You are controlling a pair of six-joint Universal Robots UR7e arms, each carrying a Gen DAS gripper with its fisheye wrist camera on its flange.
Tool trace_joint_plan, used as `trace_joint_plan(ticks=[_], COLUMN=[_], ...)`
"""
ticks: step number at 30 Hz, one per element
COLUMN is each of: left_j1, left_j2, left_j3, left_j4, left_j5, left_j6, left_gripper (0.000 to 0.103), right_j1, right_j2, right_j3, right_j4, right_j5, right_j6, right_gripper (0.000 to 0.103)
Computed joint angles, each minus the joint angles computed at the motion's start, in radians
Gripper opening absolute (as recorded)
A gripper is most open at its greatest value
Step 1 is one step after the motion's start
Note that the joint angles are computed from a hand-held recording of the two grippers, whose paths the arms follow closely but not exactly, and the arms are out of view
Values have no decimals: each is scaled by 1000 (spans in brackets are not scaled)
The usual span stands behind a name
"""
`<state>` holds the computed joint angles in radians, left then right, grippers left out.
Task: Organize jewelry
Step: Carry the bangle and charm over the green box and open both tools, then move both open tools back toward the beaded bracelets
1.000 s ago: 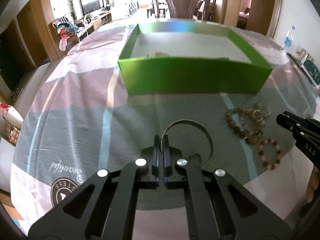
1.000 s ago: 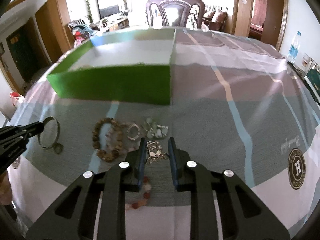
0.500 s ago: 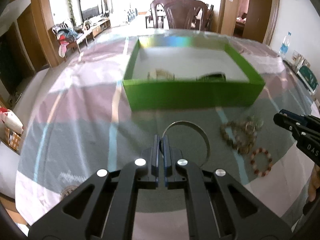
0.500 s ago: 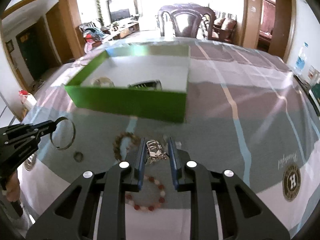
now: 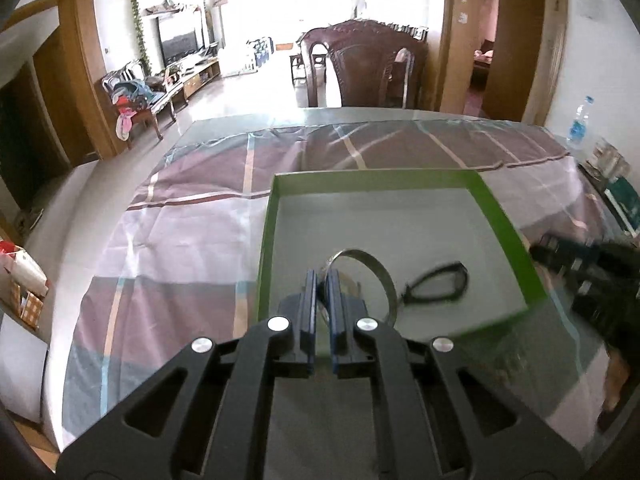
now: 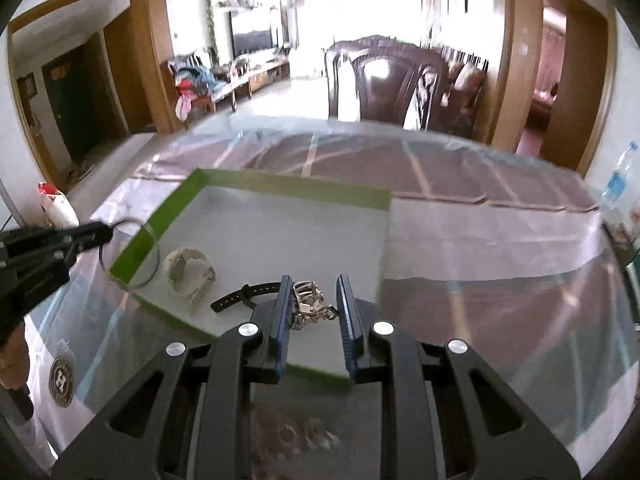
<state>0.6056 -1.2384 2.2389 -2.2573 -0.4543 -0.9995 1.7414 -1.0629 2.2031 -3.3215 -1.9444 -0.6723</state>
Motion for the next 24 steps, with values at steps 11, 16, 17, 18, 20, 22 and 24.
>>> trace_joint_plan(ticks=[11,16,17,18,20,22,24], left_j1=[144,88,64,43,0,-49,-80], left_j2=[133,92,70,51,15,-8,-13], left_j3=[-85,-39,-27,-15,8,40,71], left_j4=[-198,-181,-107,-36,103,225,267], left_j5=[-88,-35,-17,-12,-24,-52,-78], left_j6=[171,132,75,24,-82,-187,-241], left_gripper=[6,36,36,36,36,40,49], right_j1=[-16,-31,-33,-36,-53,-79,-103], right_j2=[120,10,-21,-45,-119,-164,-160], right_j3=[-93,-17,7,27,100,163,211], right_j4=[18,21,23,21,-6,-53,-139], right_j5=[-27,30,28,29,27,27,-1], right_j6=[63,85,76,69,38,-3,-61], right_gripper=[27,63,63,63,63,63,63])
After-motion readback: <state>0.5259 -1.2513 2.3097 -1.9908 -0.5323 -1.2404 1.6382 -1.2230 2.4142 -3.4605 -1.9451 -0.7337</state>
